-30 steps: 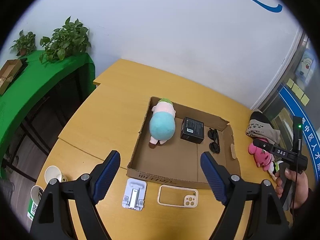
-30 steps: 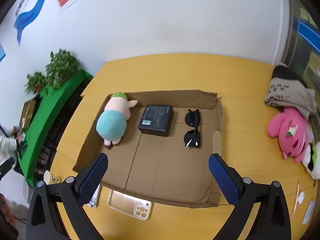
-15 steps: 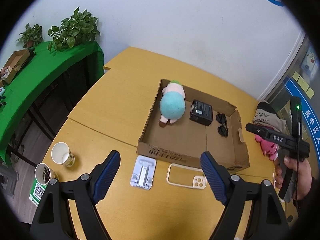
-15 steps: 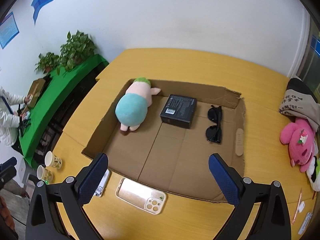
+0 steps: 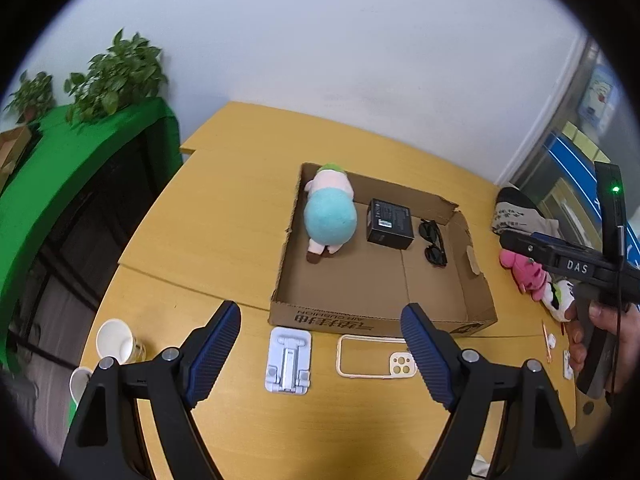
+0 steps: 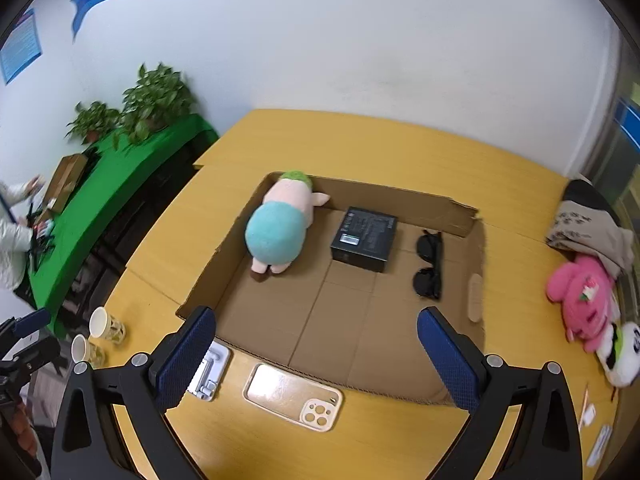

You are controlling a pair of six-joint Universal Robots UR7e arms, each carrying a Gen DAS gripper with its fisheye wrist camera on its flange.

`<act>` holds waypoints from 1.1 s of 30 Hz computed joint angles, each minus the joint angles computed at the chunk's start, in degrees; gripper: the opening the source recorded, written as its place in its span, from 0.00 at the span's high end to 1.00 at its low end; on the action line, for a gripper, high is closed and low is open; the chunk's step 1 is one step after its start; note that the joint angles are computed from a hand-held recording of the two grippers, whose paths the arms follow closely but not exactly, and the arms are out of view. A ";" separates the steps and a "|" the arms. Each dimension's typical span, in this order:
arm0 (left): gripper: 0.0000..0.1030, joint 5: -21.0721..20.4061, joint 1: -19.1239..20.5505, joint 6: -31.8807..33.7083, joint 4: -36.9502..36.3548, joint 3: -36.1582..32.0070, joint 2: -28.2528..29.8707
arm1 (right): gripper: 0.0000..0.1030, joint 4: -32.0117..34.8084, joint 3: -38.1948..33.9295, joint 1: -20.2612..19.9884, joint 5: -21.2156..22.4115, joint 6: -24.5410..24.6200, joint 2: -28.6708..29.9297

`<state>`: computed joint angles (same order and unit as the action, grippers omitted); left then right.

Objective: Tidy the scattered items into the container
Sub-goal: 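Raise the right tool out of the box and back over the table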

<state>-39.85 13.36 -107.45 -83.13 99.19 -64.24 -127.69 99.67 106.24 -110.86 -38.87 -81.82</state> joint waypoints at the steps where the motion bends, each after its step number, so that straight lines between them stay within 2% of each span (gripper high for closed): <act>1: 0.20 0.40 0.35 2.30 -1.73 0.36 -0.27 | 0.01 -0.29 0.27 0.28 -0.96 0.14 -0.38; 6: 0.20 2.26 2.23 14.18 -10.21 0.82 -0.49 | 0.01 -1.30 2.05 1.75 -4.39 2.82 -2.81; 13: 0.20 2.20 4.23 30.44 -21.23 -0.66 1.40 | 0.01 -3.61 3.98 5.63 -9.63 4.61 -5.59; 17: 0.20 0.88 4.84 35.76 -26.71 -0.01 1.98 | 0.01 -4.61 4.75 7.88 -11.88 4.99 -6.64; 24: 0.20 -0.78 4.32 36.99 -31.02 2.66 1.30 | 0.01 -3.56 6.68 9.59 -13.76 7.49 -8.78; 33: 0.20 -0.09 2.99 30.67 -26.62 3.13 0.59 | 0.01 -2.81 7.49 8.87 -12.17 6.94 -9.81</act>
<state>-39.94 16.35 -76.77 -109.75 102.33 -63.65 -130.50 107.17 115.11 -123.03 -31.93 -91.62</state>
